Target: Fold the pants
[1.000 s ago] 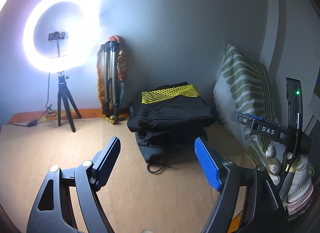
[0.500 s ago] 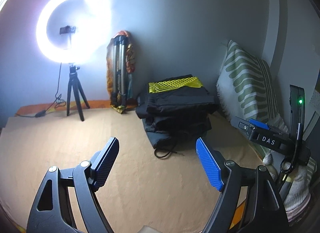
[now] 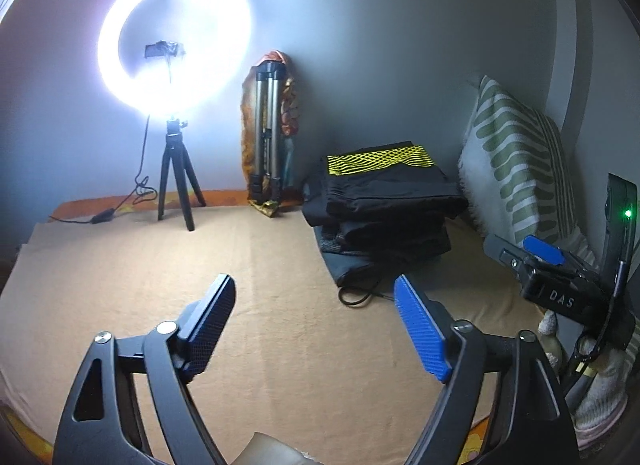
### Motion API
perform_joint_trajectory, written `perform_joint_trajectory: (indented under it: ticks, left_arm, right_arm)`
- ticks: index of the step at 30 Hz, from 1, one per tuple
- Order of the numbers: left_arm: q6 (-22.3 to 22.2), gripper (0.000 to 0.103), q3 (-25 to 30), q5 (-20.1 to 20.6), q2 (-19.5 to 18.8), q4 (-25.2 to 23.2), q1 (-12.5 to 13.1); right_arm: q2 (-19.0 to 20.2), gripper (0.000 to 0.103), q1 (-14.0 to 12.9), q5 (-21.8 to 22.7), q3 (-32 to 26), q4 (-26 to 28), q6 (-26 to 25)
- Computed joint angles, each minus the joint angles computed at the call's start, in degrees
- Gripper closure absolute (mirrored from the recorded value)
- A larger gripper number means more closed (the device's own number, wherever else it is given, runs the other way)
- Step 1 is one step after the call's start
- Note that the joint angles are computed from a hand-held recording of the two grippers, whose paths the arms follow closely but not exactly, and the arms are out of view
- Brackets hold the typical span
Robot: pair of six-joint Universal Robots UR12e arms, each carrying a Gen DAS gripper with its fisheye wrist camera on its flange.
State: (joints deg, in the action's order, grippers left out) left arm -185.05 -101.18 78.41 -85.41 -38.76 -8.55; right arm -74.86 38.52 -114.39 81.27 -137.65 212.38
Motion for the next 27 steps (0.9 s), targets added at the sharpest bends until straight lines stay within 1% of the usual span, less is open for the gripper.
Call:
perform_joint_trajectory:
  ticks: [4, 6, 8, 10, 14, 19, 27]
  left_arm:
    - [-0.03, 0.018, -0.14, 1.31, 0.26, 0.70, -0.24]
    - [0.30, 0.016, -0.23, 1.89, 0.39, 1.09, -0.41]
    - [0.43, 0.008, -0.54, 1.95, 0.63, 1.46, -0.47]
    - [-0.03, 0.004, -1.00, 1.93, 0.90, 2.01, -0.41]
    - [-0.65, 0.004, -1.44, 1.77, 1.20, 1.92, -0.13]
    - [0.30, 0.004, -1.91, 4.16, 1.46, 1.94, -0.54]
    - [1.43, 0.004, -2.47, 5.00, 2.17, 1.13, -0.57]
  right_arm:
    - [0.30, 0.000, 0.47, -0.11, 0.02, -0.50, -1.79]
    - [0.34, 0.000, 0.58, 0.00, 0.16, -0.73, -1.97]
    - [0.35, 0.000, 0.57, 0.30, 0.29, -0.99, -1.92]
    - [0.39, 0.000, 0.52, 0.57, 0.38, -1.32, -1.69]
    - [0.70, 0.000, 0.61, 0.84, 0.14, -1.79, -1.69]
    - [1.33, 0.000, 1.09, 1.05, -0.42, -2.06, -3.55]
    - [1.57, 0.000, 1.56, 2.36, -0.64, -1.67, -4.91]
